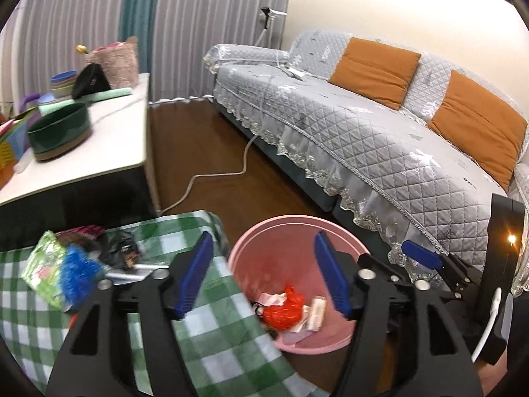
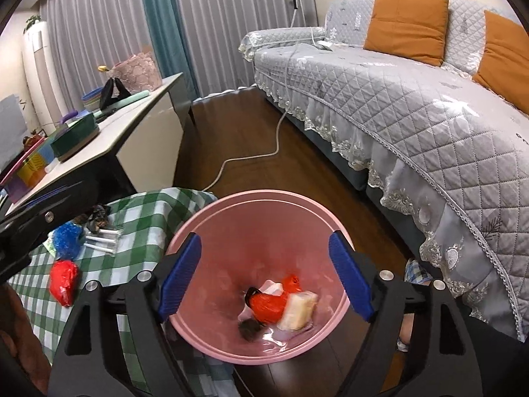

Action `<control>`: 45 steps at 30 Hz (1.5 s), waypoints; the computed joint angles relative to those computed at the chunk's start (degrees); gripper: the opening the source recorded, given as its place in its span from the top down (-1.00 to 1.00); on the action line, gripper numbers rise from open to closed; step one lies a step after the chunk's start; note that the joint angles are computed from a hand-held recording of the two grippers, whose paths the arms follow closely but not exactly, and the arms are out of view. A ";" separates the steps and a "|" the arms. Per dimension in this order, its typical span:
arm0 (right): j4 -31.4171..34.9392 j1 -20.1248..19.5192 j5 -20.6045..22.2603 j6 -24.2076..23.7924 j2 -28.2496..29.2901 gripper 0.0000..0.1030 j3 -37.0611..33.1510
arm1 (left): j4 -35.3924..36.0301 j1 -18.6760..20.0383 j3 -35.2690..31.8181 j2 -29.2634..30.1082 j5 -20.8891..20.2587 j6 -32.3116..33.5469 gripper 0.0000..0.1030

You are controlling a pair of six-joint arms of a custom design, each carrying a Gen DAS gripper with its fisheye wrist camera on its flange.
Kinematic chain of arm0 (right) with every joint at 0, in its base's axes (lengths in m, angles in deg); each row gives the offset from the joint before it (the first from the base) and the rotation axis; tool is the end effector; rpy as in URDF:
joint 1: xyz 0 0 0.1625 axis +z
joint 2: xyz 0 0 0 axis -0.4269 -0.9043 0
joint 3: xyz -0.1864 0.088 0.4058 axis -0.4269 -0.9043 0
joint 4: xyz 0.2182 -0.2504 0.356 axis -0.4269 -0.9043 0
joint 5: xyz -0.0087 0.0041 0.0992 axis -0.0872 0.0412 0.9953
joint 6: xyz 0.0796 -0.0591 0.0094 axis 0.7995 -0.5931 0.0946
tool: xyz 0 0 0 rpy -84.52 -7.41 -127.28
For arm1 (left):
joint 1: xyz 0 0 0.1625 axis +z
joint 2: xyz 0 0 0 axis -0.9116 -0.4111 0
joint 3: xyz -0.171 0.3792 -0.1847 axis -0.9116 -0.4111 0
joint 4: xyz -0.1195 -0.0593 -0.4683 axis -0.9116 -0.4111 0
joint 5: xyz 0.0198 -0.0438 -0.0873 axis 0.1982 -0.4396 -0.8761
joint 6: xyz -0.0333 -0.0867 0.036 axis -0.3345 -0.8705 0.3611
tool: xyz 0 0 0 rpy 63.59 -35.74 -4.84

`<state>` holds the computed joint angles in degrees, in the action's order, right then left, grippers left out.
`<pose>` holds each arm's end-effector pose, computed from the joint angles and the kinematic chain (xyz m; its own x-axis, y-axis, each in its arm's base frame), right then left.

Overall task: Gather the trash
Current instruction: 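Grasp the red plastic bag with the left tool while the right tool grasps the clear straws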

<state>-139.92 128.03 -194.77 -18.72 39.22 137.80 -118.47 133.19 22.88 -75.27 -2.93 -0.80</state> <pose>0.2799 -0.8306 0.0195 -0.7741 -0.1990 0.6009 -0.5669 0.6405 -0.5181 -0.1166 -0.7908 0.2588 -0.7936 0.0281 -0.6079 0.5048 0.5881 -0.6319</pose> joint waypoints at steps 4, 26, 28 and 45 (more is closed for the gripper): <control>-1.18 0.91 1.18 -0.42 -0.40 -0.65 1.27 | -3.47 -0.81 4.77 -3.63 3.01 -0.65 -0.53; -2.74 4.74 4.83 -4.63 -1.15 -0.81 7.69 | -13.73 2.48 18.59 -13.98 14.32 -4.38 -0.70; -2.26 4.74 4.76 -4.63 -0.85 -0.81 7.41 | -13.06 3.05 18.62 -13.75 14.54 -5.08 -0.70; 0.79 3.73 5.11 -5.06 1.26 -0.88 4.98 | -4.36 7.13 12.43 -8.77 12.00 -12.13 -0.71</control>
<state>-139.13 131.76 -189.66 -23.79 40.48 142.78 -122.83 140.32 35.31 -84.04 9.07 -12.93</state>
